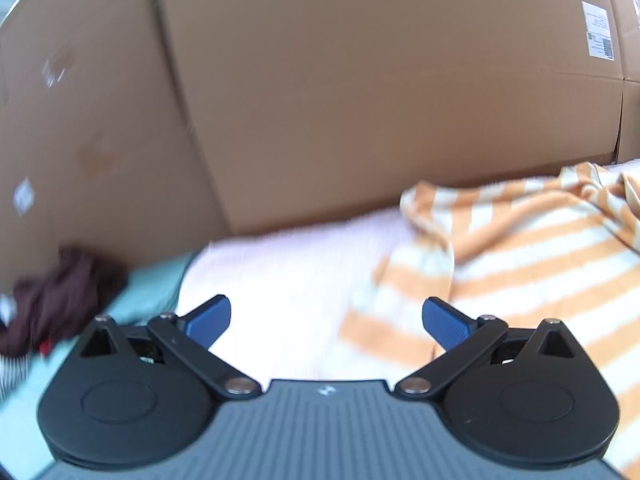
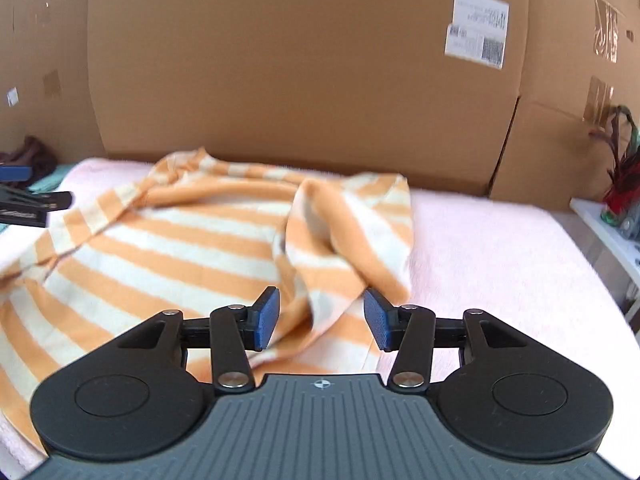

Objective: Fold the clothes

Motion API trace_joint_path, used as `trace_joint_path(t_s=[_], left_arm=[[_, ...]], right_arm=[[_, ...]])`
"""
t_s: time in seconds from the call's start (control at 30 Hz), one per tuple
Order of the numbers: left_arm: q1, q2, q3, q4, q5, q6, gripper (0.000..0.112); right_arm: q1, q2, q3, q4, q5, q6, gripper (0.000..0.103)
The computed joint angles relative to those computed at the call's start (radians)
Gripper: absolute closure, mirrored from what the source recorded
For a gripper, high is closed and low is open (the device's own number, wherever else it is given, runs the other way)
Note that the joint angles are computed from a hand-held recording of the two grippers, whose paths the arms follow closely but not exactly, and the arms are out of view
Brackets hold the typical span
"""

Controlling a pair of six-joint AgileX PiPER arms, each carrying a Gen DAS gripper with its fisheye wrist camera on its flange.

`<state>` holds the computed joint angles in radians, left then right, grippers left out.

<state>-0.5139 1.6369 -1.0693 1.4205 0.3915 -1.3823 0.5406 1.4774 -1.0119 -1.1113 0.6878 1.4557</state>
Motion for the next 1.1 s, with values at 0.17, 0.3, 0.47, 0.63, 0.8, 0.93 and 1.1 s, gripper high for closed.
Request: trace_joint_path(t_s=[0.17,0.3,0.47,0.63,0.8,0.93,1.1], left_arm=[[-0.002,0.030,0.068,0.081,0.038,-0.078,0.014],[-0.036,-0.065,0.146,0.029,0.087,-0.042,0.022],[-0.041,-0.057,0.131,-0.016,0.121,0.005,0.014],[-0.077,-0.044,0.134,0.037,0.184,-0.031,0.013],[-0.093,-0.036,0.134,0.054,0.217,-0.039,0.011],[-0.089,-0.044,0.137,0.040,0.219,-0.030,0.010],[-0.094,-0.032,0.128,0.041,0.234,-0.021,0.010]], right_arm=[[-0.061,-0.001,0.040,0.049,-0.091,0.101,0.091],[-0.031,-0.043,0.080,-0.050,-0.073,0.229,0.100],[-0.008,-0.120,0.105,-0.120,0.107,0.263,0.103],[-0.074,-0.162,0.120,-0.140,0.275,0.271,0.103],[-0.253,-0.163,0.125,-0.210,0.349,0.289,0.103],[-0.419,-0.139,0.107,-0.211,0.276,0.285,0.103],[-0.529,-0.012,0.066,-0.153,0.190,0.178,0.097]])
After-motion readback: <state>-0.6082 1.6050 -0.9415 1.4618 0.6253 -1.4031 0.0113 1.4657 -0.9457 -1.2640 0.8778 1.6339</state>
